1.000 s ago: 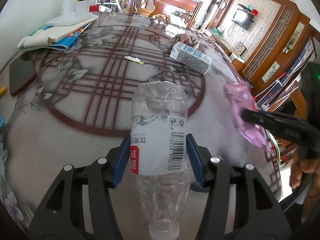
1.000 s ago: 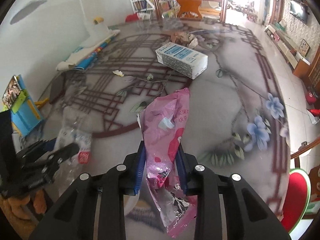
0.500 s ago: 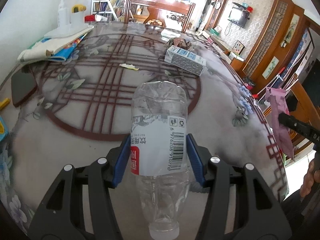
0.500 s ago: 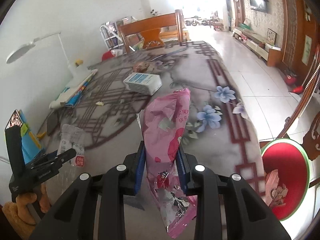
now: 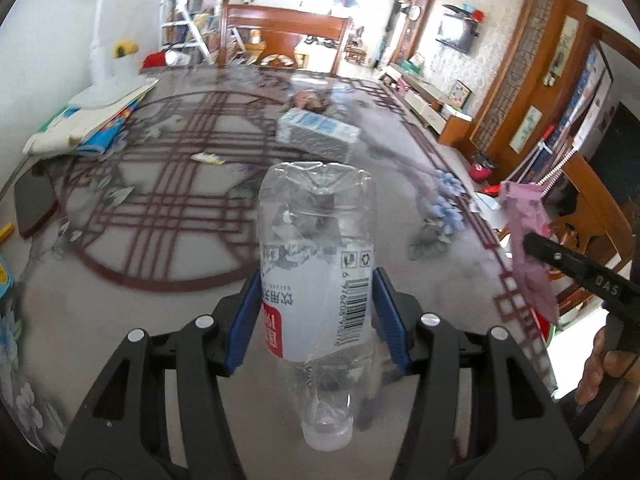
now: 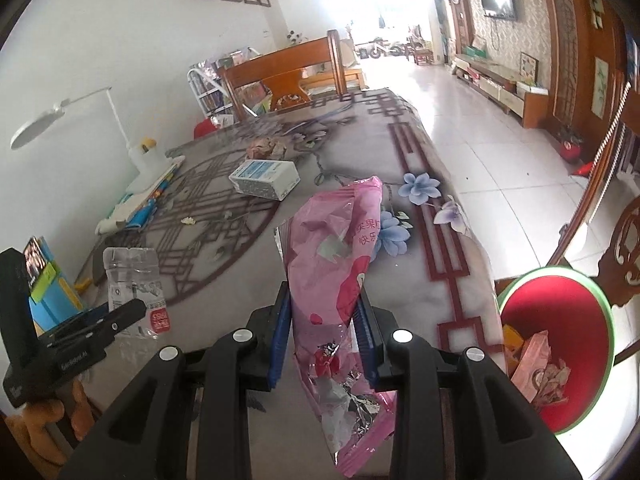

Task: Collect trash
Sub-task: 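Carry the bottle in the left gripper to the bucket while the right carries the pink wrapper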

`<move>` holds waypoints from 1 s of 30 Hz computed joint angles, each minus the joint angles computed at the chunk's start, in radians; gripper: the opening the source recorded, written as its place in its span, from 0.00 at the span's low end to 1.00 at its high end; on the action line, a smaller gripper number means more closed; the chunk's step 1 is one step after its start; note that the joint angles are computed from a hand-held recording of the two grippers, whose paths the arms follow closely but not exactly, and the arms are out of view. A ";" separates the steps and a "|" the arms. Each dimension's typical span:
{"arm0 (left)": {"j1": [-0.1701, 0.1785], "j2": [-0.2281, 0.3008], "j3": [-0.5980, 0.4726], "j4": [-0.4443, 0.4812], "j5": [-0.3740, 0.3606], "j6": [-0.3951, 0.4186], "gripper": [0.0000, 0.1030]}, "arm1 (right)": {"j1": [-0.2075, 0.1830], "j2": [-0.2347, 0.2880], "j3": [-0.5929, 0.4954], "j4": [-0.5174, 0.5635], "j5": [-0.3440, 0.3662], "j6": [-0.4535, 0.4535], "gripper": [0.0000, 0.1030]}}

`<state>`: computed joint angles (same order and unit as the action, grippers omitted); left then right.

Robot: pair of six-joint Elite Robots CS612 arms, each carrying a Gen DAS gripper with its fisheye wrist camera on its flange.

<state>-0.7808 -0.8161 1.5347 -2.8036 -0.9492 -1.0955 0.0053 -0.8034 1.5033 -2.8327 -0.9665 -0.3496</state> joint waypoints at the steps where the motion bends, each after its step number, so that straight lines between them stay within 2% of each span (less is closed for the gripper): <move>1: -0.001 0.003 -0.011 -0.002 0.002 0.007 0.51 | -0.003 0.001 -0.001 0.005 0.007 0.008 0.29; 14: -0.010 0.073 -0.173 -0.003 -0.019 0.109 0.51 | -0.051 0.006 -0.002 -0.007 0.003 0.098 0.29; 22: -0.020 0.108 -0.247 0.000 -0.028 0.174 0.51 | -0.076 0.007 0.003 -0.050 0.011 0.157 0.29; 25: -0.020 0.124 -0.281 -0.005 -0.044 0.200 0.51 | -0.083 0.010 0.001 -0.095 -0.007 0.198 0.29; 27: -0.016 0.139 -0.310 -0.009 -0.076 0.210 0.51 | -0.094 0.013 -0.002 -0.137 -0.046 0.261 0.29; 30: -0.011 0.181 -0.392 -0.011 -0.128 0.253 0.51 | -0.112 0.023 -0.014 -0.141 -0.075 0.350 0.29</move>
<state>-0.7920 -0.6349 1.1425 -2.8147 -1.0772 -0.8426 -0.1066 -0.7807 1.4891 -2.9732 -1.0414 0.0007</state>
